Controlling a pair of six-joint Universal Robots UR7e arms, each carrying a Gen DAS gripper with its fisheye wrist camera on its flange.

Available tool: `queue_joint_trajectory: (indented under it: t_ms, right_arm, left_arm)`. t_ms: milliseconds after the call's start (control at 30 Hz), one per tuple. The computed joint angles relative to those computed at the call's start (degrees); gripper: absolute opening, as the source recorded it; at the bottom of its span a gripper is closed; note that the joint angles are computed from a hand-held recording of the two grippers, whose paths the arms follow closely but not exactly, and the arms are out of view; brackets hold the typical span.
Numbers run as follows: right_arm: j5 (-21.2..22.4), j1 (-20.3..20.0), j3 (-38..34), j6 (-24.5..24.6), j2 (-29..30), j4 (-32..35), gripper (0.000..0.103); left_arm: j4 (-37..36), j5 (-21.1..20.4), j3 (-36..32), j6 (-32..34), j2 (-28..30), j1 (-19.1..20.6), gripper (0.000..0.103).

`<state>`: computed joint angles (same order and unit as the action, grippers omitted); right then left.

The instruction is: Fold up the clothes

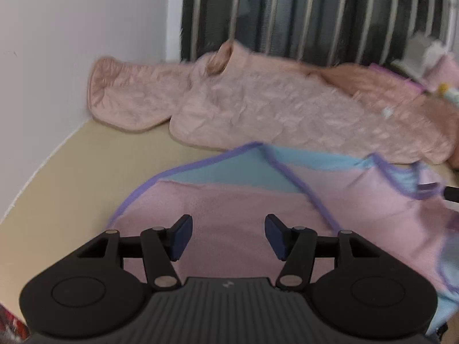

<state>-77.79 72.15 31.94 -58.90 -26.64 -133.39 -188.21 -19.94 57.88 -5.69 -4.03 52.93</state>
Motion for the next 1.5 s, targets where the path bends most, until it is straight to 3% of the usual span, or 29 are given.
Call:
queue_joint_trajectory:
  t_ms: [33, 67, 100, 167, 200, 267, 367, 433, 500, 533, 600, 667, 733, 833, 900, 933, 1000, 1033, 1067, 1200, 1333, 1500]
  right_arm:
    - [1.99, -0.40, 2.28, -3.34, -1.91, 1.79, 0.032]
    - [3.91, -0.84, 4.05, -8.03, -3.75, 4.71, 0.035]
    - [5.78, -1.50, 6.22, -14.03, -5.82, 7.61, 0.038]
    - [9.25, -3.16, 12.86, -26.03, -10.64, 10.16, 0.058]
    - [10.49, -4.02, 16.77, -32.03, -13.10, 10.01, 0.060]
    - [11.58, -5.40, 21.19, -40.72, -16.19, 11.30, 0.061]
    - [10.99, -6.57, 22.89, -45.58, -18.40, 16.30, 0.059]
    - [10.16, -6.81, 22.29, -44.14, -18.31, 17.82, 0.059]
    - [9.45, -6.93, 22.56, -41.97, -18.14, 16.92, 0.050]
    - [9.14, -6.93, 22.50, -41.19, -17.94, 16.49, 0.045]
    - [8.82, -7.05, 22.95, -39.91, -17.66, 15.20, 0.045]
    - [8.85, -7.37, 23.62, -39.44, -17.65, 13.76, 0.045]
    - [8.65, -7.42, 23.53, -39.04, -17.42, 14.02, 0.045]
    - [9.17, -7.57, 23.29, -38.48, -17.01, 14.38, 0.031]
    - [9.30, -7.62, 24.04, -38.08, -16.92, 12.42, 0.031]
    - [9.16, -7.66, 24.41, -37.99, -16.92, 11.58, 0.025]
    - [9.46, -7.83, 24.66, -38.07, -16.79, 11.10, 0.017]
    - [9.82, -7.93, 24.73, -38.12, -16.82, 11.29, 0.010]
    - [9.93, -7.97, 24.89, -38.12, -16.90, 11.29, 0.006]
    - [10.41, -8.01, 25.81, -37.58, -17.11, 9.40, 0.002]
    - [11.21, -7.71, 22.76, -34.64, -15.95, 12.04, 0.002]
    - [10.95, -4.94, 14.94, -32.48, -12.03, 14.58, 0.002]
  left_arm:
    - [-4.74, -1.29, 2.43, 3.79, -0.52, -0.83, 0.062]
    - [-9.76, -3.82, 5.37, 7.87, -1.23, -1.59, 0.072]
    - [-15.76, -8.43, 9.41, 12.65, -2.18, -2.34, 0.076]
    - [-25.89, -16.42, 14.94, 21.15, -2.51, -3.33, 0.081]
    - [-28.10, -18.09, 16.51, 24.15, -2.20, -3.98, 0.081]
    - [-26.02, -16.97, 17.61, 25.81, -1.60, -5.11, 0.081]
    - [-19.65, -14.49, 18.14, 23.28, -1.28, -5.51, 0.079]
    - [-16.93, -14.17, 18.71, 20.27, -1.51, -5.20, 0.070]
    - [-16.37, -14.03, 19.24, 18.27, -1.60, -4.97, 0.062]
    - [-16.81, -14.15, 19.66, 17.68, -1.63, -4.84, 0.059]
    - [-20.38, -15.49, 21.26, 17.69, -2.03, -4.47, 0.053]
    - [-21.33, -17.15, 22.98, 15.80, -2.98, -4.12, 0.032]
    - [-19.55, -18.54, 24.51, 13.00, -4.23, -3.70, 0.026]
    - [-16.07, -16.68, 24.19, 11.32, -4.10, -3.92, 0.025]
    - [-15.61, -16.05, 23.87, 11.19, -3.69, -4.01, 0.025]
    - [-15.95, -15.98, 23.68, 11.36, -3.42, -4.02, 0.025]
    - [-16.47, -15.68, 23.18, 11.74, -2.88, -4.14, 0.018]
    - [-16.64, -15.86, 23.18, 11.79, -2.89, -4.08, 0.006]
    - [-16.81, -16.04, 23.22, 11.73, -2.95, -4.01, 0.002]
    - [-16.16, -17.02, 24.60, 8.57, -4.40, -3.79, 0.001]
    - [-16.66, -17.03, 25.16, 6.56, -5.61, -3.94, 0.001]
    - [-8.90, -20.91, 19.96, 12.16, -9.23, -1.65, 0.001]
